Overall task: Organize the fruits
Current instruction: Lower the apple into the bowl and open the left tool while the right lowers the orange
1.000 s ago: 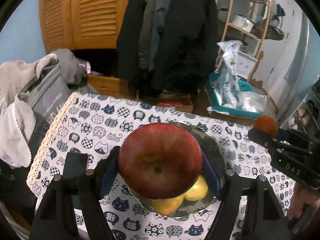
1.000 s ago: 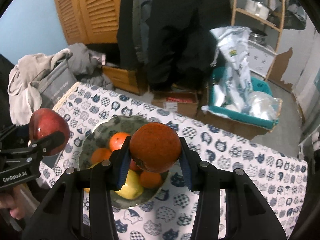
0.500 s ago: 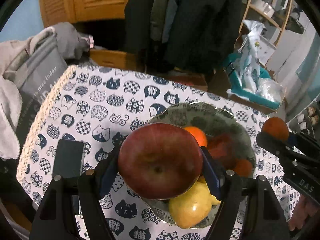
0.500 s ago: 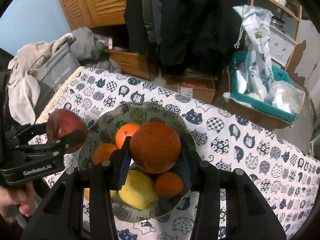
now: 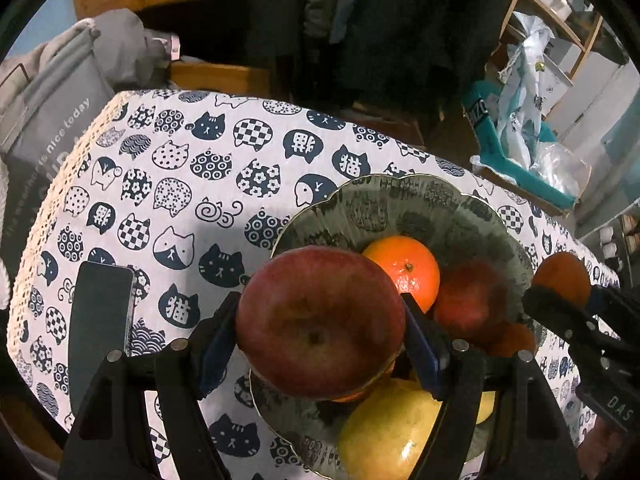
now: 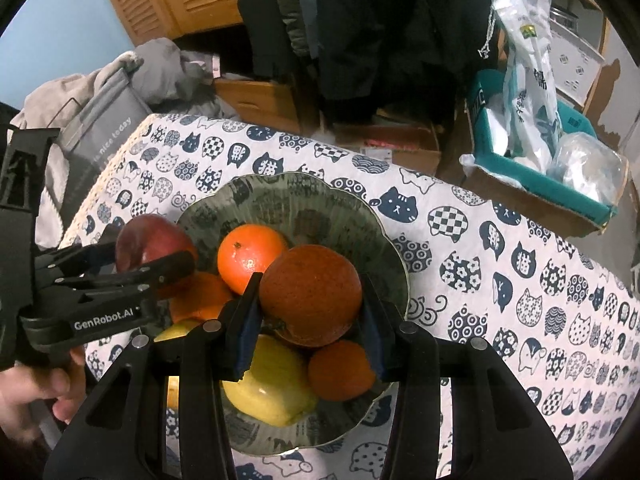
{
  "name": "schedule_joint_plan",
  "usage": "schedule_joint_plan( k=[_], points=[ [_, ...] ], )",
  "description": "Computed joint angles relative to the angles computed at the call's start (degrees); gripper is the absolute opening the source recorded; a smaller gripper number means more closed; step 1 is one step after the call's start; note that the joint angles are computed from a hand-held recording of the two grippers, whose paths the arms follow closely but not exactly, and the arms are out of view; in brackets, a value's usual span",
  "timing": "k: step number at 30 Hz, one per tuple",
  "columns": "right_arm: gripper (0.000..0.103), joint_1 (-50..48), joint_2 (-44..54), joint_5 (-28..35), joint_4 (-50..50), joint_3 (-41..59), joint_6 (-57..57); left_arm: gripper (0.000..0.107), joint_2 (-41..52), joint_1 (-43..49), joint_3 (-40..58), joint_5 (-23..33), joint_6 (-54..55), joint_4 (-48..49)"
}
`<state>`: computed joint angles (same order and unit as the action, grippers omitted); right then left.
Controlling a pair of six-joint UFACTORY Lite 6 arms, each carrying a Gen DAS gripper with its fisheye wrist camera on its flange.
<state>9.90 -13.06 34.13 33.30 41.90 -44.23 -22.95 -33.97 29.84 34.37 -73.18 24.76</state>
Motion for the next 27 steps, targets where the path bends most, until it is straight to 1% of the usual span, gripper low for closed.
schedule_joint_plan(
  k=[3, 7, 10, 12, 13, 16, 19, 21, 27],
  points=[
    [0.044, -0.03, 0.15, 0.19, 0.42, 0.30, -0.21, 0.078, 0.72, 1.77, 0.54, -0.71, 3.34, -1.90],
    [0.044, 0.26, 0.11, 0.19, 0.45, 0.19, -0.15, 0.078, 0.94, 2.47, 0.37, -1.49, 3.88, -1.91],
    [0.044, 0.55, 0.00, 0.21, 0.31, 0.00, 0.18, 0.078, 1.44, 3.83, 0.18, -2.38, 6.06, -3.73],
    [0.044, 0.77, -0.08, 0.36, 0.16, -0.02, 0.60, 0.082, 1.71, 4.88, -0.28, -3.43, 7.84, -5.17],
    [0.044, 0.78, -0.17, 0.53, 0.25, -0.05, 0.66, 0.086, 1.66, 5.41, -0.71, -4.41, 8.77, -5.85],
    [0.044, 0.91, -0.57, 0.75, 0.03, -0.12, 1.11, 0.087, 1.96, 5.74, -0.94, -5.45, 10.10, -6.83],
    [0.044, 1.40, -0.90, 0.79, -0.31, -0.13, 1.66, 0.087, 1.56, 3.93, -0.47, -3.90, 7.39, -4.81],
    [0.044, 1.75, -1.09, 0.95, -0.42, -0.22, 1.93, 0.087, 0.24, 2.15, -0.02, -1.26, 4.19, -2.38],
    [0.044, 4.42, -0.63, 0.25, -0.49, -0.62, 3.74, 0.087, -7.27, -3.29, -0.67, 9.42, -2.04, 1.09]
  ],
)
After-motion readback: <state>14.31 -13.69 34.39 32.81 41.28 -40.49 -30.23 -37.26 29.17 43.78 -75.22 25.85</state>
